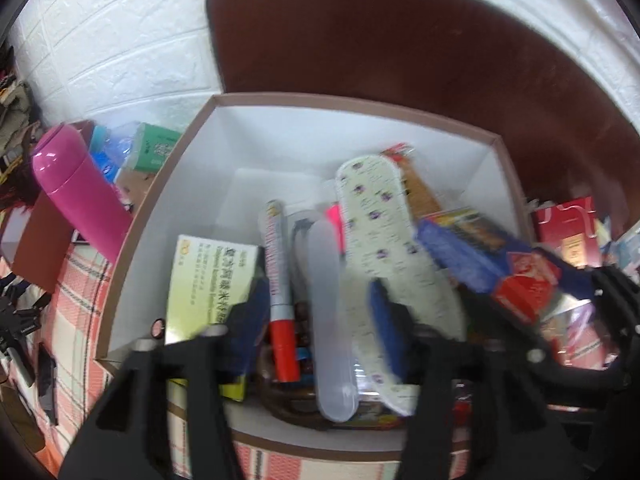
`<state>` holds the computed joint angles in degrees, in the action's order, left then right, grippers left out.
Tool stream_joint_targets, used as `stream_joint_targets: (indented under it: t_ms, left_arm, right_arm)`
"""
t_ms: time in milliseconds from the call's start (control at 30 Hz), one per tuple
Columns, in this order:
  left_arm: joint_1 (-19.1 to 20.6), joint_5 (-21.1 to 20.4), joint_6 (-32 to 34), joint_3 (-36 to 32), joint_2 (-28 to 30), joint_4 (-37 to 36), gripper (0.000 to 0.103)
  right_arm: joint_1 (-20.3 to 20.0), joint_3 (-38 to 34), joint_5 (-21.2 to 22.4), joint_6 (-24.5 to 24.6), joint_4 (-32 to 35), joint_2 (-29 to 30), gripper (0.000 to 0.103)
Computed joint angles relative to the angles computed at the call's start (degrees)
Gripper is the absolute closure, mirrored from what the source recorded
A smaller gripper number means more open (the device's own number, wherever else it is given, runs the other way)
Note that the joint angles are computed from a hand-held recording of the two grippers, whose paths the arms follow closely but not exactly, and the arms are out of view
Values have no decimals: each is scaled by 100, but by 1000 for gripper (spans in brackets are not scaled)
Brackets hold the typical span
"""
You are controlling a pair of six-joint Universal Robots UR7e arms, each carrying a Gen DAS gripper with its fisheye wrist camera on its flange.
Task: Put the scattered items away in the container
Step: 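Carry tube with left tool into cardboard box while right tool drops card box there, then withdraw both open tools from the cardboard box back over the table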
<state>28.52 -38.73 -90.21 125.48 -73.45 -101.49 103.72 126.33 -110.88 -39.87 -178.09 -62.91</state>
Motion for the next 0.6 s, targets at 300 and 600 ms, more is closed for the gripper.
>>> stream_joint_targets:
  t_ms: [300,600]
  left_arm:
    - [-327,144,-629,-121,-61,770,1]
    - [-1008,30,-797,-400,144,946,1]
  right_arm:
    - [-123,106,221,35,149,-394,10]
    - [-694,525,954,-185,394,-1859,10]
